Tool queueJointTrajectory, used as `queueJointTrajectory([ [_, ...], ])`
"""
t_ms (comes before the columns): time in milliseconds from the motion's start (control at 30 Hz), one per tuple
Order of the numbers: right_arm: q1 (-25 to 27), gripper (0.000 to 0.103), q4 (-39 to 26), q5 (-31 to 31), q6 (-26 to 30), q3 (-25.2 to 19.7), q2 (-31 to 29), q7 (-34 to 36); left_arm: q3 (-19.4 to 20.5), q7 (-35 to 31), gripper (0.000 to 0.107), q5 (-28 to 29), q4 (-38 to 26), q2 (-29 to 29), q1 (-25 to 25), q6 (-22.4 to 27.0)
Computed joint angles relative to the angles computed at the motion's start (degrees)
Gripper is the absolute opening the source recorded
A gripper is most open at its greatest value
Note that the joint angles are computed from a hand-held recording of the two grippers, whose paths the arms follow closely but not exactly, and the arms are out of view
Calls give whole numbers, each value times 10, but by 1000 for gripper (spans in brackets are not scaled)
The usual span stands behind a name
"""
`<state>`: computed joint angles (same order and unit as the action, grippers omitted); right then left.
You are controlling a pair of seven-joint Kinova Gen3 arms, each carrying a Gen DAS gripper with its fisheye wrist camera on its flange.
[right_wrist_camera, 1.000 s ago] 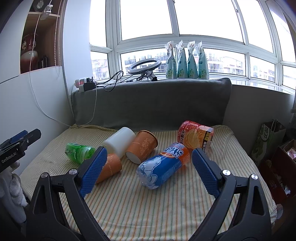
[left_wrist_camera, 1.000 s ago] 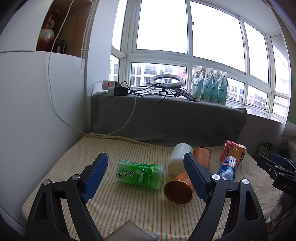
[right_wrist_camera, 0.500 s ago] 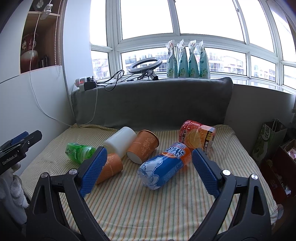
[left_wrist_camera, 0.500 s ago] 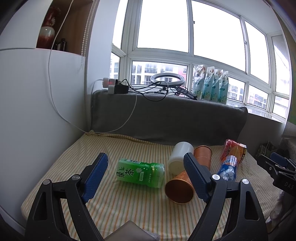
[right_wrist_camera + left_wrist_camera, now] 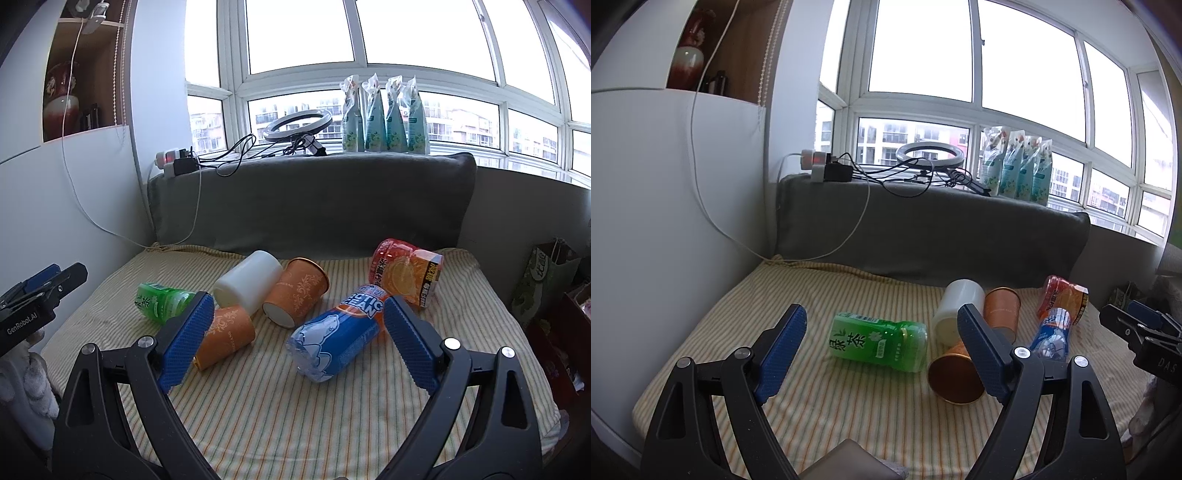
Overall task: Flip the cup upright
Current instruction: 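Move the right gripper down onto the white cup and close on it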
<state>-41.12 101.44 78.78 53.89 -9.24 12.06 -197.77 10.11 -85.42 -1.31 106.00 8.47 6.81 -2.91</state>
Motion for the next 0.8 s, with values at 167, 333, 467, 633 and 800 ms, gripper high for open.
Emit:
queueJointTrajectory([
  [167, 20, 95, -12, -22, -49, 8, 2, 26, 13, -3, 84, -7, -3, 6, -19, 13],
  [333, 73, 95, -35, -68, -133, -1, 5, 69, 62, -16, 84, -6, -5, 13, -76, 32],
  [467, 179, 95, -79, -155, -200, -72, 25, 162, 138, -45, 84, 19, -8, 22, -158, 58],
  [633, 311, 95, -145, -265, -221, -190, 71, 278, 163, -91, 84, 63, -7, 32, -195, 81],
  [800, 402, 94, -243, -341, -173, -305, 147, 395, 162, -128, 84, 105, -3, 35, -208, 91],
])
